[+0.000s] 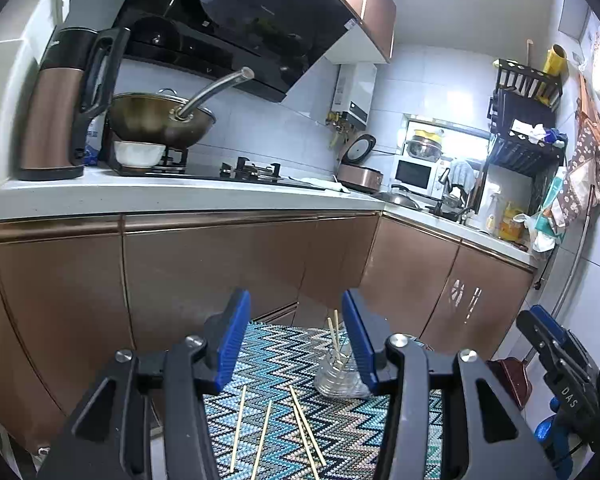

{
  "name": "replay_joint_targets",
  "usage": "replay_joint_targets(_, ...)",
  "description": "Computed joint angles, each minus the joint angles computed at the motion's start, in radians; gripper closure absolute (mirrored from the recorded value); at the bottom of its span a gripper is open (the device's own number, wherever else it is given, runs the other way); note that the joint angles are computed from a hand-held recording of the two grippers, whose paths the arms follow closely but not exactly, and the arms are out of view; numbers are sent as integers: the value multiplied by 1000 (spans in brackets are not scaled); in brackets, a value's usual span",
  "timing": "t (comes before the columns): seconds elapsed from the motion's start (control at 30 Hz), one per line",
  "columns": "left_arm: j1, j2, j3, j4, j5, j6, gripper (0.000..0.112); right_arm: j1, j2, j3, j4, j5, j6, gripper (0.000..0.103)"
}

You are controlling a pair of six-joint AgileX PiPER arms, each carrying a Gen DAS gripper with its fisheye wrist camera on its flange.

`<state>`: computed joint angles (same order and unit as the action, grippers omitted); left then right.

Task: Organize utensils
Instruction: 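Open both tools and pull them back from the holder, then move both tools down toward the loose chopsticks on the cloth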

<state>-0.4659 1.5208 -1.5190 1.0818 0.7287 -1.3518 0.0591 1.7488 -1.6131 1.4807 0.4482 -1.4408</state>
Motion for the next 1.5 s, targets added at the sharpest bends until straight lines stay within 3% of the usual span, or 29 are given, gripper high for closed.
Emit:
replay_joint_targets(0.47, -45, -60, 56, 11, 41, 6, 66, -27, -94, 90, 29, 54, -52, 49)
replay_joint_targets(0.7, -1, -33, 54, -97, 4, 83, 66, -31, -59, 58, -82, 87, 56, 49)
replay_joint_targets(1.03, 171, 99, 24, -469, -110, 383, 66, -3, 78, -49, -294, 132, 270, 51)
replay_joint_targets(1.2, 251, 197, -1, -706, -159, 588, 66, 28, 217, -192, -475, 195, 457, 57)
replay_joint_targets(1.37, 312, 330, -84, -911, -143, 806, 67, 70, 401, -401, -672, 301, 660, 63)
replay_joint_targets(1.5, 354, 482, -226, -1076, -61, 1013, 67, 108, 592, -666, -816, 442, 814, 69)
